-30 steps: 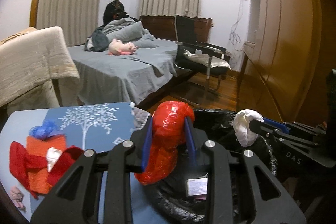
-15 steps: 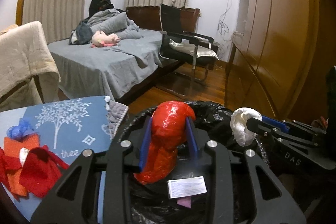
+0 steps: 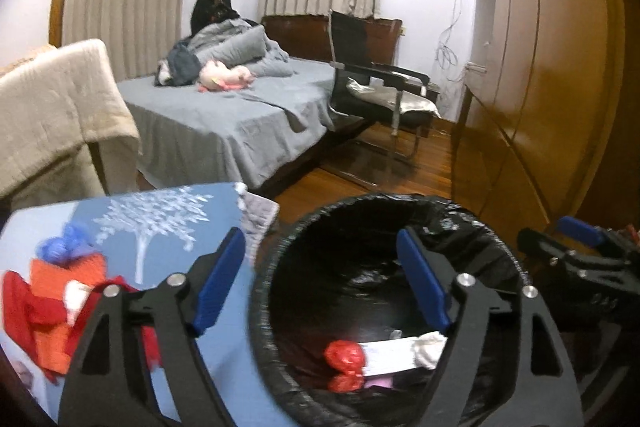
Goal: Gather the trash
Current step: 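Move both grippers over the bin and release the red bag and tissue, then return both tools to the table and grasp the pink sock with the left gripper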
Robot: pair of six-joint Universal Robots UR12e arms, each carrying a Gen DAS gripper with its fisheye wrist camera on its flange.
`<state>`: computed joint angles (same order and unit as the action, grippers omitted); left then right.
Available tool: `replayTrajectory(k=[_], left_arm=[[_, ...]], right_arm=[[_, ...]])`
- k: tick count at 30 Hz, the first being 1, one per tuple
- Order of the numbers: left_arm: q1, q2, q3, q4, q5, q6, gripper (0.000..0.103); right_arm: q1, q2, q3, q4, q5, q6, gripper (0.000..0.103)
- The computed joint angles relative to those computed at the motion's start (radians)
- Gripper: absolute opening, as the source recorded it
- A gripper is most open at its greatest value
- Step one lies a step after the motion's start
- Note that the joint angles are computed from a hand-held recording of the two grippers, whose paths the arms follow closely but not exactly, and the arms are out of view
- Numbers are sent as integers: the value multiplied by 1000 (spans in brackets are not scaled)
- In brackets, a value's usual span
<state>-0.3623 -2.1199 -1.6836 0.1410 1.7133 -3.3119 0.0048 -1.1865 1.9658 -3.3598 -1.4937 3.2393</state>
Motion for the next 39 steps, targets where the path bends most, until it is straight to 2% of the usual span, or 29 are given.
replayTrajectory(k=[5, 13, 22, 31, 39], left_arm=[[7, 28, -36, 14, 48, -20, 86], [28, 81, -116, 40, 129, -47, 88], [66, 149, -237, 70, 273, -70, 89], [127, 204, -341, 48, 385, -147, 89], [173, 233, -399, -10, 420, -227, 84]], right_arm=[[19, 3, -12, 6, 15, -18, 97], [62, 20, -40, 23, 63, -40, 97], [128, 58, -79, 19, 120, -63, 97], [197, 103, -108, -37, 166, -94, 97], [248, 137, -136, -7, 173, -138, 97]])
